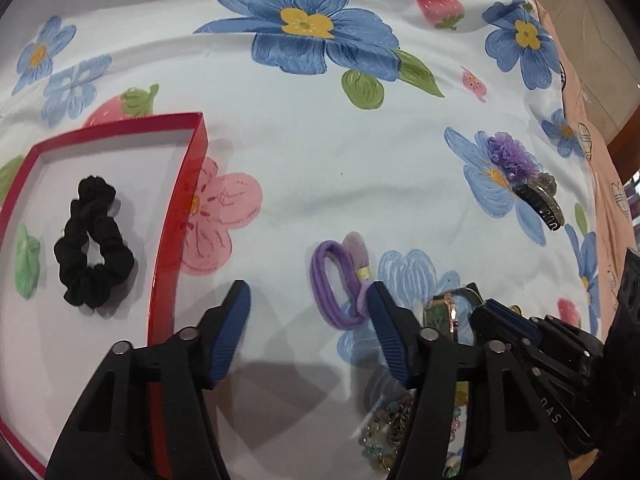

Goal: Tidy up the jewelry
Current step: 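Grasp the gold watch with the right tool while the left tool grasps the purple hair tie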

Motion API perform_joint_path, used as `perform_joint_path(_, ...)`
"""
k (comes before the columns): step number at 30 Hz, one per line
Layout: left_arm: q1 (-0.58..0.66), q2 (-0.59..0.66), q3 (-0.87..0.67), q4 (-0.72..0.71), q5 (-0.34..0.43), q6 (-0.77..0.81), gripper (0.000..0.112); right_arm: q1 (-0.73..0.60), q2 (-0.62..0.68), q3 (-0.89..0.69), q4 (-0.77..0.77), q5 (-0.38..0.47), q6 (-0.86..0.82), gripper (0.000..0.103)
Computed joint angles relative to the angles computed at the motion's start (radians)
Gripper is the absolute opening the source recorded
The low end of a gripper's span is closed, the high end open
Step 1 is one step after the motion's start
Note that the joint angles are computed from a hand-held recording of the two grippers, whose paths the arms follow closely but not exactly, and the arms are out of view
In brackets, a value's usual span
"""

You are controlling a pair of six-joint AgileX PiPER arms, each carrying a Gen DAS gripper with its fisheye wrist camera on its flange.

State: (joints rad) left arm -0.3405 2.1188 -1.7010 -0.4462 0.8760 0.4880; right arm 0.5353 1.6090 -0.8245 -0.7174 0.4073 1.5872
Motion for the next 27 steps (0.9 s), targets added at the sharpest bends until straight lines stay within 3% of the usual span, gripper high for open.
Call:
perform_joint_path(1, 0.0, 0.0, 0.0, 0.0, -0.002, 0.007, 0.05, 0.0, 0.002, 0.002, -0.004, -0.003, 0.003, 0.01)
perform_joint_path(2, 0.001, 0.0, 0.001, -0.003, -0.004, 0.017, 0.036, 0.002, 0.003, 0.003, -0.017, -0.002, 0.015, 0.009)
perform_joint_path(3, 0.003, 0.007, -0.01, -0.011, 0.006, 0.026, 0.008, 0.005, 0.004, 0.001, -0.027, 0.003, 0.023, 0.008)
perform_joint_path(4, 0.008, 0.029, -0.044, -0.023, 0.047, 0.03, 0.002, 0.009, 0.003, -0.001, -0.036, 0.008, 0.03, 0.006)
perform_joint_path(5, 0.014, 0.04, -0.057, -0.04, 0.072, 0.04, 0.002, 0.012, 0.002, -0.001, -0.049, 0.01, 0.044, 0.006)
perform_joint_path(17, 0.015, -0.025, 0.016, -0.077, 0.044, 0.09, 0.001, 0.028, -0.075, 0.026, -0.15, 0.055, 0.159, 0.006)
perform_joint_path(19, 0.024, -0.013, -0.004, -0.094, 0.074, 0.08, 0.007, 0.034, -0.085, 0.023, -0.15, 0.073, 0.157, 0.006)
perform_joint_path(21, 0.025, -0.011, -0.007, -0.097, 0.077, 0.073, 0.033, 0.039, -0.098, 0.027, -0.157, 0.085, 0.168, 0.006)
perform_joint_path(23, 0.018, -0.018, 0.005, -0.093, 0.059, 0.065, 0.044, 0.042, -0.111, 0.035, -0.163, 0.091, 0.179, 0.006)
perform_joint_path(27, 0.01, 0.0, -0.025, -0.104, 0.09, 0.053, 0.044, 0.043, -0.128, 0.052, -0.168, 0.092, 0.195, 0.006)
